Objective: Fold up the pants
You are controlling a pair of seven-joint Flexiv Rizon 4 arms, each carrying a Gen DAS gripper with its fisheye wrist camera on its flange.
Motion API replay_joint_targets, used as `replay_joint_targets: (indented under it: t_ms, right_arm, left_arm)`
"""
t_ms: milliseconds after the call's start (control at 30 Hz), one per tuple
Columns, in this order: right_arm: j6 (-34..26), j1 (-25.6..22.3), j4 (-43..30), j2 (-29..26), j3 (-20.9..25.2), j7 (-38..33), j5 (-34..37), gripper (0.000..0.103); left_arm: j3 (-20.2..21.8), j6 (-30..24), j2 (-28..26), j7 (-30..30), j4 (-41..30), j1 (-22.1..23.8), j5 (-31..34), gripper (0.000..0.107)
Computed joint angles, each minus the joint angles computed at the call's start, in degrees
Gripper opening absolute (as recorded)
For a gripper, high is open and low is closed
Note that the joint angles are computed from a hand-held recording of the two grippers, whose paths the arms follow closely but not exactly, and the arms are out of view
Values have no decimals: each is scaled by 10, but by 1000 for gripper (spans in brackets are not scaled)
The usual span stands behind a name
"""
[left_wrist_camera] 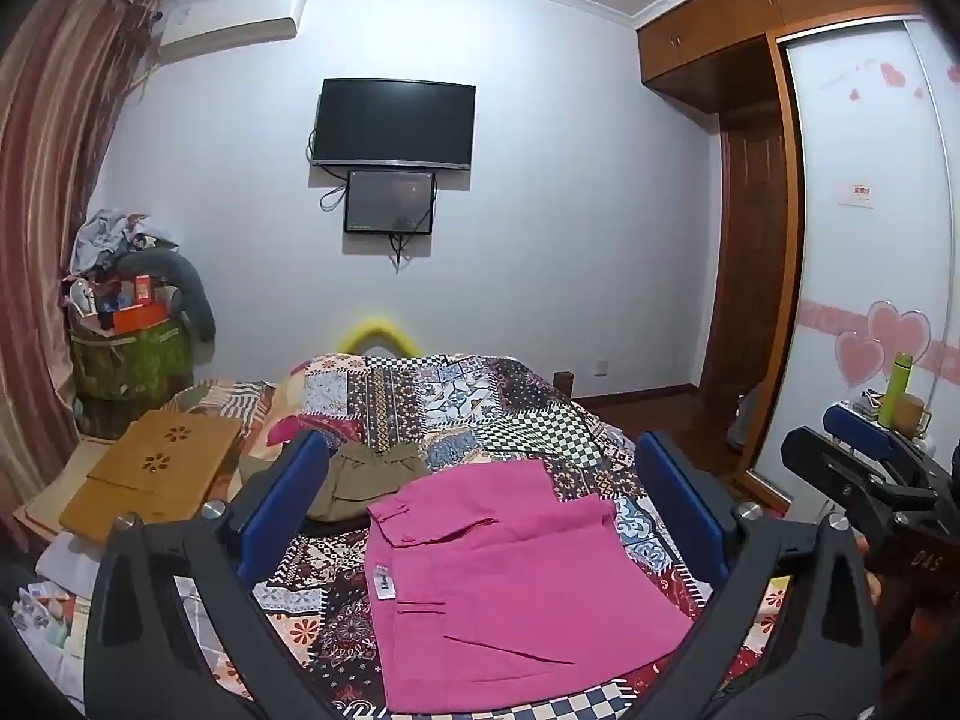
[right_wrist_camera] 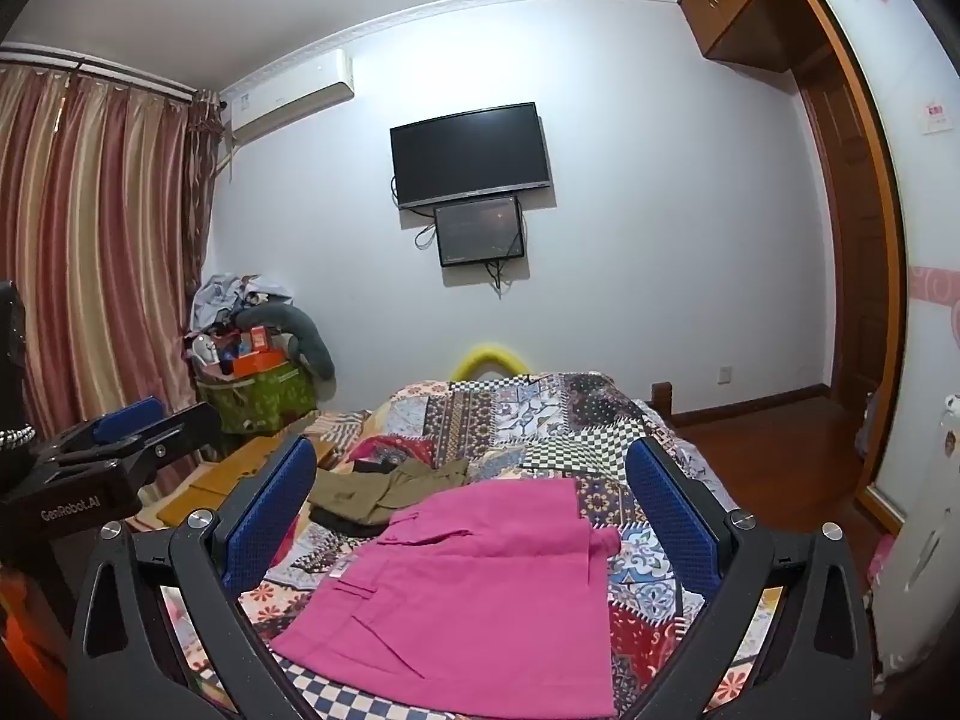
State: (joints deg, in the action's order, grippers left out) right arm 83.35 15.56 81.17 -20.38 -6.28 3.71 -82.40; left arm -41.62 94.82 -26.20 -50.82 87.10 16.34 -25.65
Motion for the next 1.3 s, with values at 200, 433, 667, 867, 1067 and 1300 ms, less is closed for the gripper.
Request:
replay_joint_targets:
  t_ms: [200,433,667,867,1067,1300]
  right_arm:
    - [-10,3,1,0,3,-20,17,103]
    - [-24,12,5,3,2,-47,40,103]
    - [-32,15,6,6,1,-55,44,103]
    - [-39,17,6,6,2,-61,50,103]
    - [-39,18,7,7,1,-58,48,103]
    - [-37,14,8,8,2,-51,40,103]
  left_arm:
    - [2,-4,3,1,-1,-2,-3,103]
    - [9,-12,3,10,-7,-9,-15,103]
    - [-3,-1,3,21,1,-1,-16,103]
    - [-6,2,1,19,4,2,-5,103]
    - [-6,1,-2,17,2,3,6,103]
    - [-18,4,-3,16,7,12,16,103]
